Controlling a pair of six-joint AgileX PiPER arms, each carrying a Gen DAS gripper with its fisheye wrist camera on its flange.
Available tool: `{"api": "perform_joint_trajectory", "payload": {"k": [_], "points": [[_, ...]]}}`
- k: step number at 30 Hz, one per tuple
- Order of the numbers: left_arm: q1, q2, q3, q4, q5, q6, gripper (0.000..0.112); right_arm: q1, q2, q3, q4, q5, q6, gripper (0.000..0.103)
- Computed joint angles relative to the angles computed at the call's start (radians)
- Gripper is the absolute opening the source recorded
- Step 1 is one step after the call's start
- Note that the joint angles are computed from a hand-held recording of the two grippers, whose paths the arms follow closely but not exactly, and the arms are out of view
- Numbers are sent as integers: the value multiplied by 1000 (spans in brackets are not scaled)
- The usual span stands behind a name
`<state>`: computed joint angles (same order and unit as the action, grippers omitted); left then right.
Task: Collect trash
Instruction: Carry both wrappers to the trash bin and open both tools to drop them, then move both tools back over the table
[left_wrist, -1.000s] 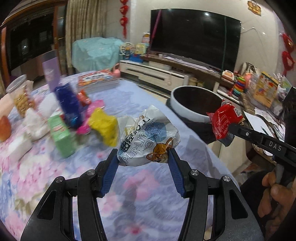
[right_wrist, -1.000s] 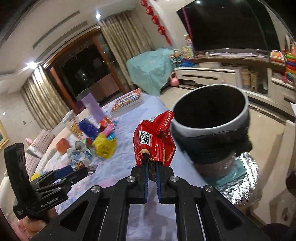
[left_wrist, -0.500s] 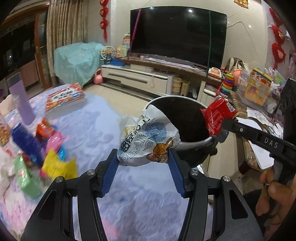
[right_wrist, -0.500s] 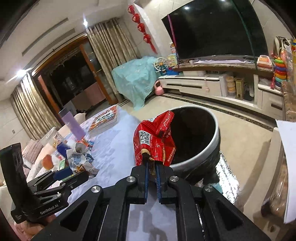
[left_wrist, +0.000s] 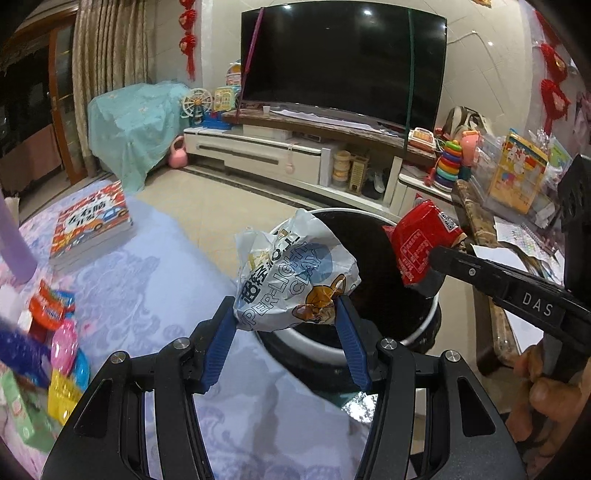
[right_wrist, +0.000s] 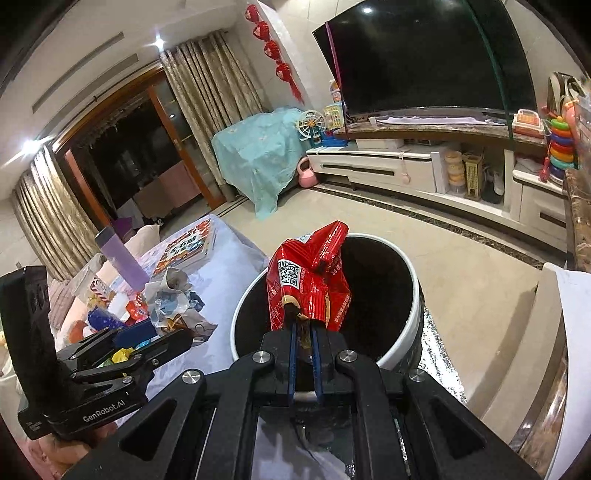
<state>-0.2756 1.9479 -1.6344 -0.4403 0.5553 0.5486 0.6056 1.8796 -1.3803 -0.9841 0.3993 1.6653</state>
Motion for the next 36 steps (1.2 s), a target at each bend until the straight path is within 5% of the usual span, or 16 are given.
{"api": "perform_joint_trajectory", "payload": {"k": [10,17,21,33,36], "points": [[-27,108,-149,66,73,-75,55,-73,35,-33,195,-49,-196,9],[-34,144,-195,94,104,-111,69,-93,70,-89,343,4,-352,15],[-21,115,-143,88,76,-107,80,-101,70,-88,364,10,-356,60],[109,-94,205,-138,-37,95,81,-29,4,-18,139,29,-78,92],[150,-143,273,-199,-48,154,81,7,2,-20,99,46,-23,92]]}}
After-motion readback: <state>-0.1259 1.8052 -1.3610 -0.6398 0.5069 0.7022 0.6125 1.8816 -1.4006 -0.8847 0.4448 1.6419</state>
